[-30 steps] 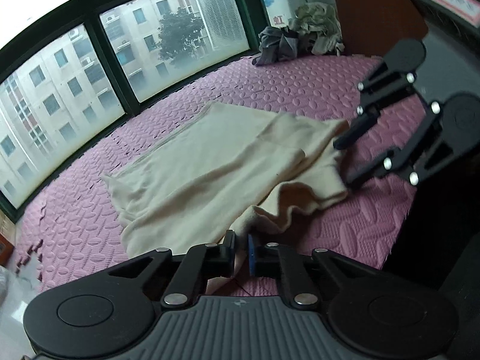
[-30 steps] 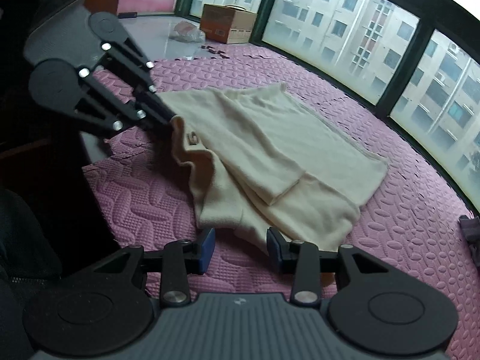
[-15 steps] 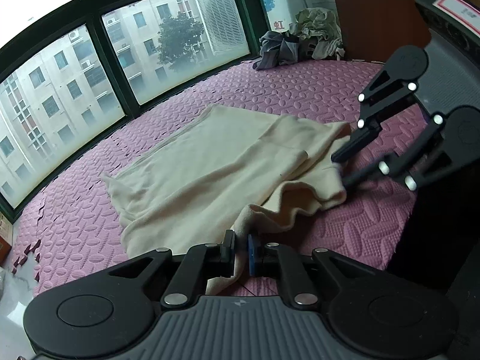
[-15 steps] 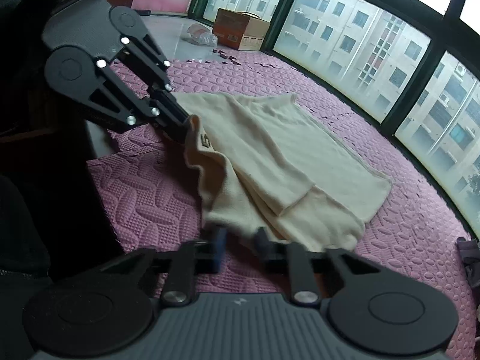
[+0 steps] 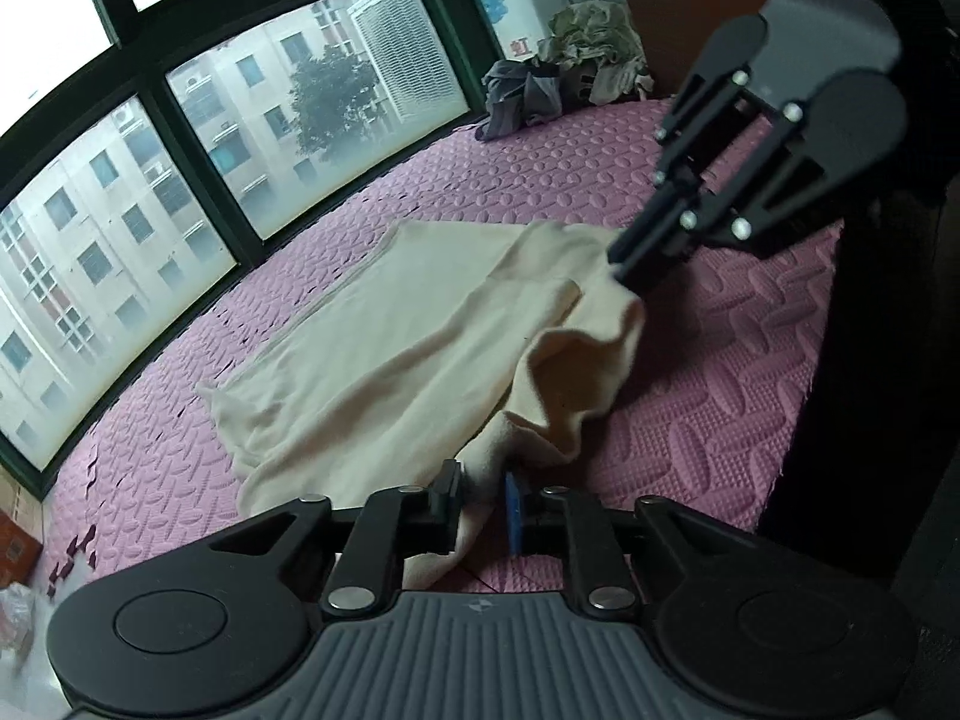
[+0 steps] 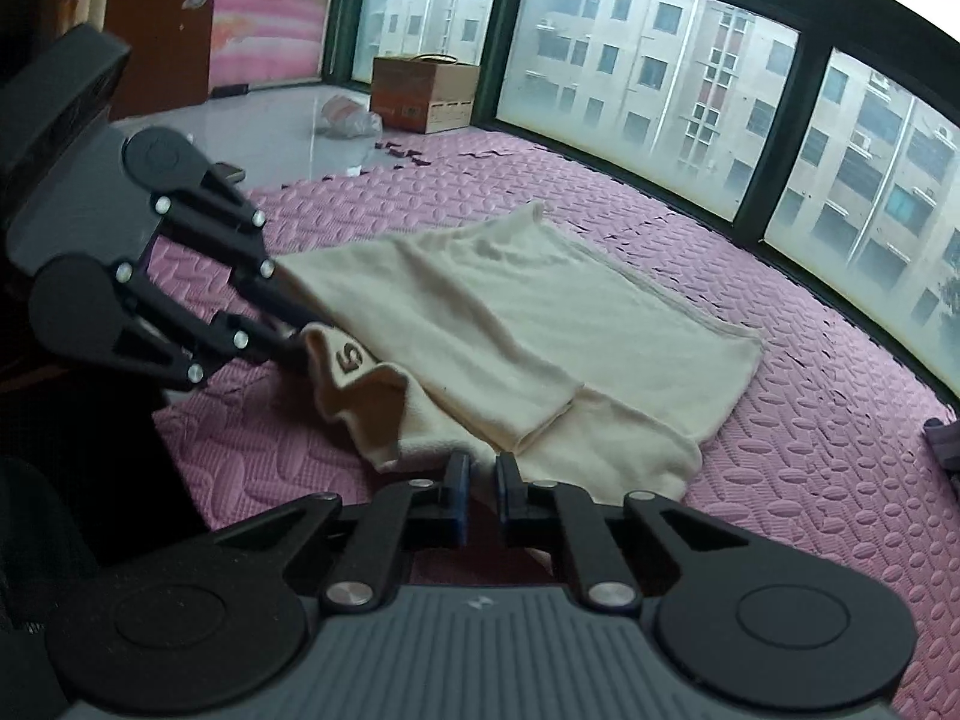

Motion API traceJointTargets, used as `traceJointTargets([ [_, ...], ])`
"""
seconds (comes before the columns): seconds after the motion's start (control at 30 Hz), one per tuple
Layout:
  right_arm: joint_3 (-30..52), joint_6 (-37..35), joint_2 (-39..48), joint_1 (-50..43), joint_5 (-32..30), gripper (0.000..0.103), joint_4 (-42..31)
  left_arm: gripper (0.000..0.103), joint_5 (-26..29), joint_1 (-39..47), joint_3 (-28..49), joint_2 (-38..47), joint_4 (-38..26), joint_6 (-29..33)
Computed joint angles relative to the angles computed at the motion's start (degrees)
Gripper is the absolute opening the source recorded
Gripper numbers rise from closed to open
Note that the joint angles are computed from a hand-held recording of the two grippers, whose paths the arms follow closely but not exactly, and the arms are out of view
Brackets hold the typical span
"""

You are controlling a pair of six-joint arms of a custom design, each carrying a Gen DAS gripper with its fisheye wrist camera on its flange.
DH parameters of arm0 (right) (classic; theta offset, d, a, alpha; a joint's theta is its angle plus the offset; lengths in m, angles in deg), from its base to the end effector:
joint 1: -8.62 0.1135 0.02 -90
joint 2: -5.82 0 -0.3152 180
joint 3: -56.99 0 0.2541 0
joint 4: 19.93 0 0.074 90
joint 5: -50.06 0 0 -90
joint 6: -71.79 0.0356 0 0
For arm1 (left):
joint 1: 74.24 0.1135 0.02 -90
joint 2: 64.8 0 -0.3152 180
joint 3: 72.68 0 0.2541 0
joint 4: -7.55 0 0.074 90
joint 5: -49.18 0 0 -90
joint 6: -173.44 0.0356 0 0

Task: Fold clothes

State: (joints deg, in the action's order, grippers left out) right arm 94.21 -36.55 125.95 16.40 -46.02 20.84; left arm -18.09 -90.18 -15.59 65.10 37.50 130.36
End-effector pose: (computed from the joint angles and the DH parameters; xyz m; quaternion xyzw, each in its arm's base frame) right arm 0.2875 0.0431 0.0606 -0.2272 0.8843 0.0110 0.4078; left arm 0.3574 -0.1164 0.0399 0.5358 0.7257 -0.0694 0.4260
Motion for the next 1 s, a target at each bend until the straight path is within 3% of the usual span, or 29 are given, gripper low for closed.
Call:
traceJointTargets([
  [0.47, 5.0, 4.2, -1.2, -3.6, -4.4, 0.008, -7.1, 0.009, 1.6, 1.2, 6.1, -1.3, -7.6, -9.3],
  [0.7, 8.8, 7.9, 0.3, -6.4, -8.0, 0.008, -11.2, 0.009, 2.7, 1.9, 17.5, 1.2, -20.6, -17.2],
  [0.87, 9.3, 9.0, 1.5, -8.2, -10.9, 0.013, -11.6, 0.009, 1.8, 1.5, 21.0, 2.5, -24.3, -17.9],
  [1.0, 7.3, 5.7, 0.7, -8.0, -10.6, 0.018, -10.8, 0.009, 1.5, 1.3, 22.0, 2.9, -25.1, -18.0],
])
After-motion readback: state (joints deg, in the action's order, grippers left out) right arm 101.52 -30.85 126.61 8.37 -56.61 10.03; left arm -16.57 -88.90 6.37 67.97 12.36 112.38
